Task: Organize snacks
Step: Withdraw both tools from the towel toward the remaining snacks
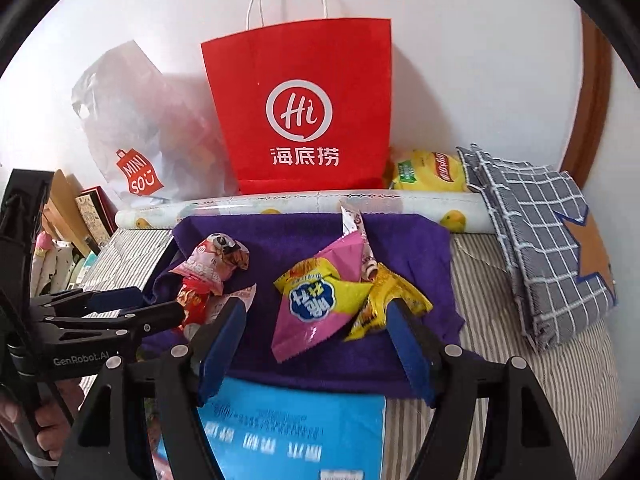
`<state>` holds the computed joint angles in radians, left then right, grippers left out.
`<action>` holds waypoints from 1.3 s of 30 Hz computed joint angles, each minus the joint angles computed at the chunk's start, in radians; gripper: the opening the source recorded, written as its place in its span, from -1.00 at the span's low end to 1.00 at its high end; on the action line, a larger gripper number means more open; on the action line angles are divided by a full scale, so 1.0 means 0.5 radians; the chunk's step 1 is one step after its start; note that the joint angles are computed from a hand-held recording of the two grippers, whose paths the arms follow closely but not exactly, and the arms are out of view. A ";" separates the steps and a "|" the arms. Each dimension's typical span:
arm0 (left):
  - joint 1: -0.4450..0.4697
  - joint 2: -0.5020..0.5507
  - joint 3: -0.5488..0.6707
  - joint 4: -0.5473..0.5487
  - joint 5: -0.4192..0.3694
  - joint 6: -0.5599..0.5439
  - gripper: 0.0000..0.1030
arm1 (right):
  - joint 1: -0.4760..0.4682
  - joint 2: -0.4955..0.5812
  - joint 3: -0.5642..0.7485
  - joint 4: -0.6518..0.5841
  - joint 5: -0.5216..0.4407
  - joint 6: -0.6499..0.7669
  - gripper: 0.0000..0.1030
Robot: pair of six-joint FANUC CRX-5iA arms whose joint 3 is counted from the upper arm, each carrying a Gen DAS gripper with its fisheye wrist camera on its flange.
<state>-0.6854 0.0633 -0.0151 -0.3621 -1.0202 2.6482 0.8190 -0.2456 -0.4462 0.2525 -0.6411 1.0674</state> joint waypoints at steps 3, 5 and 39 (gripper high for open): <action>-0.066 -0.025 0.019 -0.062 -0.077 0.070 0.51 | 0.051 -0.104 -0.119 0.190 0.011 -0.252 0.38; -0.124 -0.046 0.035 -0.123 -0.118 0.115 0.52 | 0.069 -0.148 -0.147 0.229 -0.017 -0.321 0.38; -0.536 -0.326 -0.097 -0.302 -0.238 0.414 0.35 | 0.514 -0.695 -0.524 0.601 -0.360 -0.975 0.38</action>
<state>-0.9533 -0.0997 -0.0634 -0.5131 -1.1390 2.8549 1.0762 -0.5933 -0.7082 0.5532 -0.8211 0.5801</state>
